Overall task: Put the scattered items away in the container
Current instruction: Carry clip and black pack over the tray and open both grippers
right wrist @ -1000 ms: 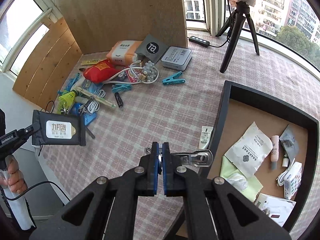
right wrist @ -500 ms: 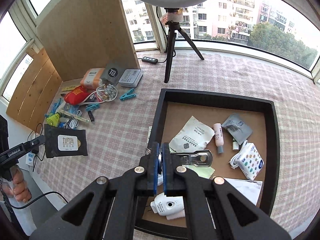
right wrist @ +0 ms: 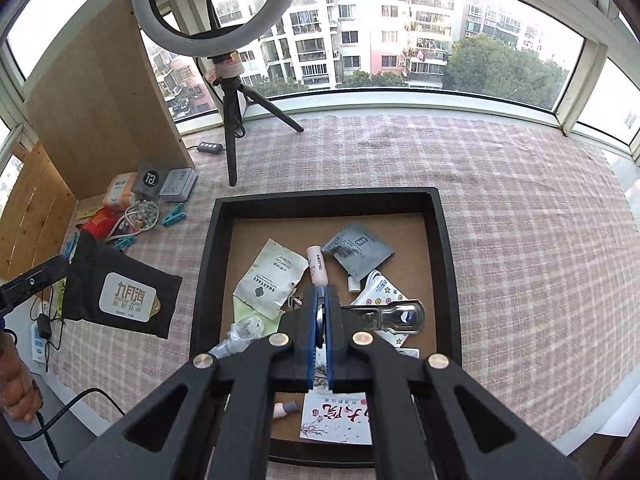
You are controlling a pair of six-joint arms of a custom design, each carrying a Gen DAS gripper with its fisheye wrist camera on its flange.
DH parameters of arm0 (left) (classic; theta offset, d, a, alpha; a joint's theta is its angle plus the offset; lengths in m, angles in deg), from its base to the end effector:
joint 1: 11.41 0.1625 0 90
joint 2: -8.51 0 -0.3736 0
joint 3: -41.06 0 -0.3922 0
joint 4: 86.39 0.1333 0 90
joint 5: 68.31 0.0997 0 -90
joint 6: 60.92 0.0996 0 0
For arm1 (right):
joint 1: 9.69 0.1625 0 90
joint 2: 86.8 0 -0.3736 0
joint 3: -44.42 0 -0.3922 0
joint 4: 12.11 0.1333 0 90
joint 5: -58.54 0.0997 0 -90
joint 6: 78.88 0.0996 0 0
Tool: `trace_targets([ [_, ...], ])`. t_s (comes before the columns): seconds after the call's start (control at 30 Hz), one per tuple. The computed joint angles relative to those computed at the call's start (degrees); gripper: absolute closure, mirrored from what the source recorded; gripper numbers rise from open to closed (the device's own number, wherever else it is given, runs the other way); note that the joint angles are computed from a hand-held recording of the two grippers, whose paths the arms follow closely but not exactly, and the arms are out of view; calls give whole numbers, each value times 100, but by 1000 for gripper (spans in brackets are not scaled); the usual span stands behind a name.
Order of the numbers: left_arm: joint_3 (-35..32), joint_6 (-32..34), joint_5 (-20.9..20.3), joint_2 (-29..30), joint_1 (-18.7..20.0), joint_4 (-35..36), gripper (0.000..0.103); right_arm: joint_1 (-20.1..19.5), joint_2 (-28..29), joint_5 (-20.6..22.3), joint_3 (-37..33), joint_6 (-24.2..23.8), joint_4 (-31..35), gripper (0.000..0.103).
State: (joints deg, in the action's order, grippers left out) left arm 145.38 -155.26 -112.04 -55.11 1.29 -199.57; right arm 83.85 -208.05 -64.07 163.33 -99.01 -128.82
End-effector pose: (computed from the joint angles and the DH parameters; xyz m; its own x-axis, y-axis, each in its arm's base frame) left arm -0.4794 -0.3185 0.1458 -0.9322 -0.2637 -0.2480 -0.0103 0.7042 -0.7099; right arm 0.0996 -0.3204 0.4730 -0.7860 -0.1039 0.6095 -0.3456 0.8912 -0.2938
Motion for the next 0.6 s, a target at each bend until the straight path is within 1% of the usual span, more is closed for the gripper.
trace_targets([
  [0.13, -677, 801, 54, 615, 221, -210, 103, -246, 25, 17, -75, -98, -64, 100],
  [0.2, -878, 1308, -103, 840, 374, -568, 103, -314, 85, 8, -120, -136, -76, 100],
  [0.23, -945, 1446, -241, 899, 454, -649, 101, -351, 112, 77, -140, -218, -76, 99],
  [0.27, -1003, 1367, -236, 942, 481, -597, 101, -375, 149, 154, -164, -309, -70, 99],
  [0.3, -1025, 1308, -185, 966, 488, -551, 101, -346, 193, 84, -154, -294, -169, 96],
  [0.33, -1036, 1367, -194, 978, 501, -544, 101, -289, 260, -71, -154, -256, -252, 85],
  [0.37, -1024, 1349, -207, 971, 503, -517, 101, -247, 307, -167, -146, -279, -338, 69],
  [0.43, -970, 1229, -230, 930, 501, -446, 100, -220, 330, -208, -103, -339, -573, 55],
  [0.6, -763, 916, -301, 746, 482, -248, 93, -303, 419, -95, -167, -251, -525, 55],
])
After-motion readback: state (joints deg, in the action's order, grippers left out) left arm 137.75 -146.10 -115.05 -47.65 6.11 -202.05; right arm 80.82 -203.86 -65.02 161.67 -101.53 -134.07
